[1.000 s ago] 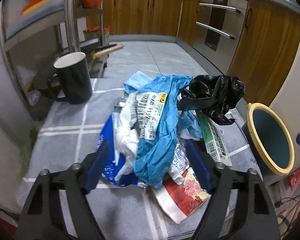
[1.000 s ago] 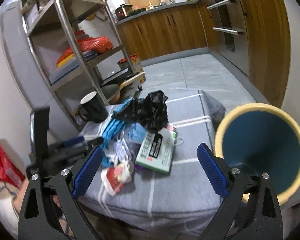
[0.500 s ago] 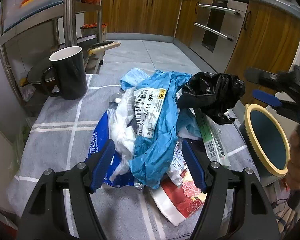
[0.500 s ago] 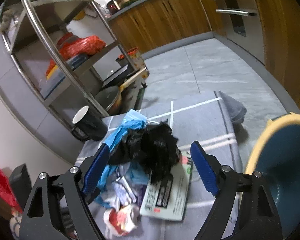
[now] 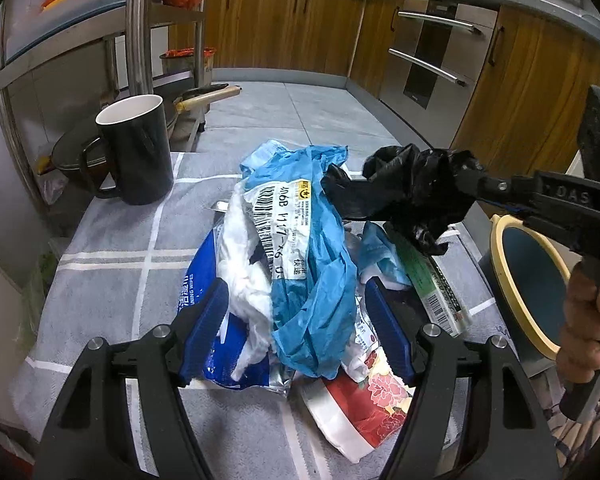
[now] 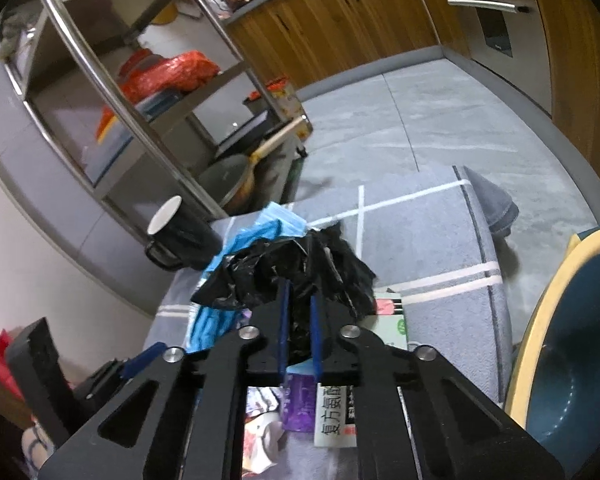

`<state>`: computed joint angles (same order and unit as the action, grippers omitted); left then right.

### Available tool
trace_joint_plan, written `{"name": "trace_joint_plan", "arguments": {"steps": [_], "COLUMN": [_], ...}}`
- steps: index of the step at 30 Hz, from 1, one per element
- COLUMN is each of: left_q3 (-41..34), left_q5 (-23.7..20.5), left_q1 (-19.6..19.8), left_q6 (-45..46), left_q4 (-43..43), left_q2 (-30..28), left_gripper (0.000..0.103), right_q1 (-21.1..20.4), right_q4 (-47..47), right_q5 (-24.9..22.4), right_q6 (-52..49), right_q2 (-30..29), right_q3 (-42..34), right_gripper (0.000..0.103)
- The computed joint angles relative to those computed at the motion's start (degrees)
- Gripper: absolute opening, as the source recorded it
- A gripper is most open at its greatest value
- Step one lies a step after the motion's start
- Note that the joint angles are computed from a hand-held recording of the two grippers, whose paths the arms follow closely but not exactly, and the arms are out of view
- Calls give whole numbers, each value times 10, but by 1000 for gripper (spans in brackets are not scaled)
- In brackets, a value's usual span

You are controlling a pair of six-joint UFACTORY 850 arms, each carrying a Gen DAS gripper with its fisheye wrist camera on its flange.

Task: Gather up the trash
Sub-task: 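Grasp the black plastic bag with the right gripper while the left gripper approaches the blue bag, then lift the black bag toward the bin with the right gripper while the left gripper grasps the blue bag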

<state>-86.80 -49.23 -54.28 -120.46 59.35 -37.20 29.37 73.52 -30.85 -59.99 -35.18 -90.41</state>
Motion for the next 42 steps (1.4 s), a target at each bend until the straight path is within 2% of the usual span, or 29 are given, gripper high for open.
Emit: {"name": "trace_joint_plan", "arguments": {"steps": [5, 7, 9, 11, 13, 15, 16, 22, 24, 25, 27, 33, 37, 42], "left_q3": [-8, -7, -5, -8, -16, -32, -41, -75, -76, -72, -62, -20, 18, 69], "left_q5": [-5, -2, 10, 15, 20, 3, -11, -35, -39, -37, -32, -47, -60, -54], "left_q1": [3, 5, 6, 7, 9, 9, 7, 11, 10, 10, 8, -10, -25, -37], "left_q6": [13, 14, 20, 31, 54, 74, 84, 135, 136, 133, 116, 34, -39, -148], "left_q4": [-6, -8, -12, -20, -36, -49, -50, -84, -89, -89, -84, -28, 25, 113], "left_q2": [-6, -6, -4, -7, -13, -23, -29, -54, -56, -53, -46, -12, 23, 73], "left_gripper": [69, 65, 57, 56, 57, 68, 69, 68, 53, 49, 31, 18, 15, 14], "right_q1": [-7, -10, -15, -20, -26, -32, -36, -56, -62, -64, -71, -80, -83, -88], "right_q4": [78, 102, 130, 150, 168, 179, 186, 222, 232, 235, 242, 256, 269, 279], "right_q5": [-8, -12, -18, -25, -31, -37, -40, -54, -54, -55, -57, -52, -47, -46], "right_q6": [-63, -85, -113, -134, -150, -163, -172, -210, -224, -228, -239, -263, -282, -299], "right_q2": [28, 40, 60, 78, 96, 110, 121, 173, 190, 197, 211, 233, 241, 248], "right_q3": [30, 43, 65, 86, 110, 130, 146, 225, 251, 260, 281, 323, 343, 361], "right_gripper": [8, 8, 8, 8, 8, 8, 8, 8, 8, 8, 8, 8, 8, 8]}}
